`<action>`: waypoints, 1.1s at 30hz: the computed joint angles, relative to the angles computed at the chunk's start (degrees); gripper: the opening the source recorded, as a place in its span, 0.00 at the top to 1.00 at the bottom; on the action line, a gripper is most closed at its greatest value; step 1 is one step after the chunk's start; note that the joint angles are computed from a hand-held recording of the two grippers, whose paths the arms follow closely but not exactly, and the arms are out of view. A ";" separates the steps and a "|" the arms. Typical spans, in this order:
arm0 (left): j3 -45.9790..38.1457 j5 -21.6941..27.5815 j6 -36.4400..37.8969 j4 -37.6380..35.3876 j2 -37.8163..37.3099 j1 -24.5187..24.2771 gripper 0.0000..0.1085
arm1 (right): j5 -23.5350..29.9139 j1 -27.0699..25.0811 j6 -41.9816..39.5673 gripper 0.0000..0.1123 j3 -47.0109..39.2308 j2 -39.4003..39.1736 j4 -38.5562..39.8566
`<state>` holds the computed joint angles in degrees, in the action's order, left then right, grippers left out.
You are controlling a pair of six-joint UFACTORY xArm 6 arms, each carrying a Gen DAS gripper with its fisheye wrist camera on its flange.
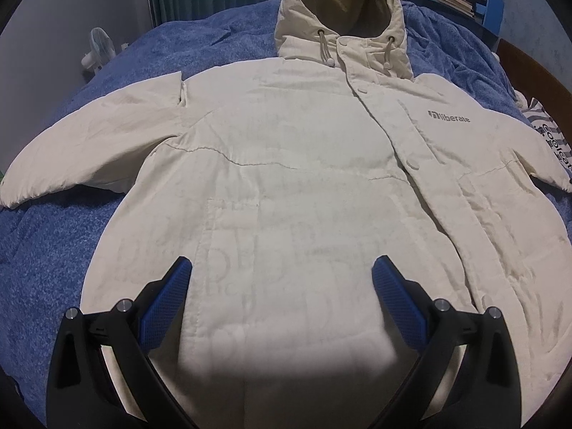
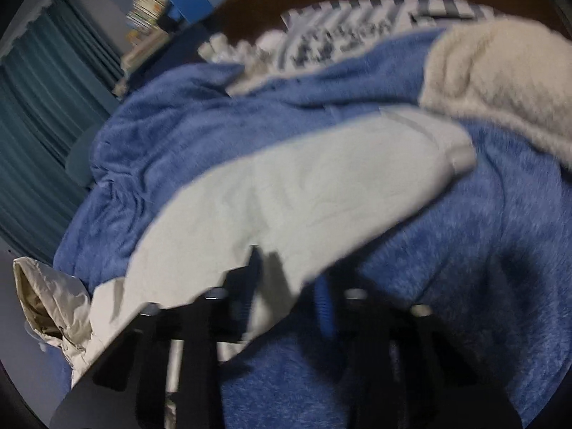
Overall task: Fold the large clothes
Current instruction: 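Grasp a sleeve cuff with the right gripper and fold it across the jacket front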
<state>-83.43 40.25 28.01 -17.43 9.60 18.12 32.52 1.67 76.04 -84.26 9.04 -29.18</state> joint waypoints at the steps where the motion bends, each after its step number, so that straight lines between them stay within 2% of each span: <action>1: 0.00 0.00 0.00 0.00 0.00 0.00 0.11 | 0.13 0.51 1.02 0.88 -0.74 -0.31 -2.52; 5: -0.12 0.09 0.20 -0.46 0.11 0.02 0.11 | 0.06 3.84 2.04 0.90 -5.38 -0.47 -10.59; 9: 0.00 -0.03 0.48 -1.03 0.36 0.05 0.11 | -1.14 8.56 -2.17 0.93 -11.03 0.93 -11.72; 13: 0.26 -0.21 0.48 -0.99 0.31 0.06 0.11 | 0.14 14.98 -8.37 0.93 -17.90 4.47 -12.17; 16: 0.08 -0.25 0.44 -1.06 0.34 0.01 0.11 | -0.19 19.27 -16.78 0.93 -22.80 8.42 -4.19; 21: -0.19 -1.01 0.04 -0.86 -0.05 0.04 0.11 | 2.93 25.34 -29.14 0.93 -32.23 16.30 7.54; 26: -0.70 0.11 0.03 -2.52 -1.00 -0.10 0.11 | 10.81 30.53 -45.21 0.93 -45.68 27.17 24.85; 29: -0.94 -0.17 -1.61 -0.33 -1.58 -0.71 0.11 | 14.15 32.27 -49.54 0.93 -50.40 30.74 29.82; 31: -1.39 0.54 -2.92 0.80 -1.81 -0.96 0.11 | 13.89 33.30 -47.79 0.83 -46.28 28.23 28.08; 32: -1.63 1.03 -3.25 0.90 -1.97 -1.09 0.11 | 13.04 33.33 -46.64 0.72 -42.39 25.64 27.37; 33: -1.57 1.33 -2.95 0.40 -2.29 -1.19 0.11 | 12.13 33.20 -44.48 0.68 -37.73 22.36 26.04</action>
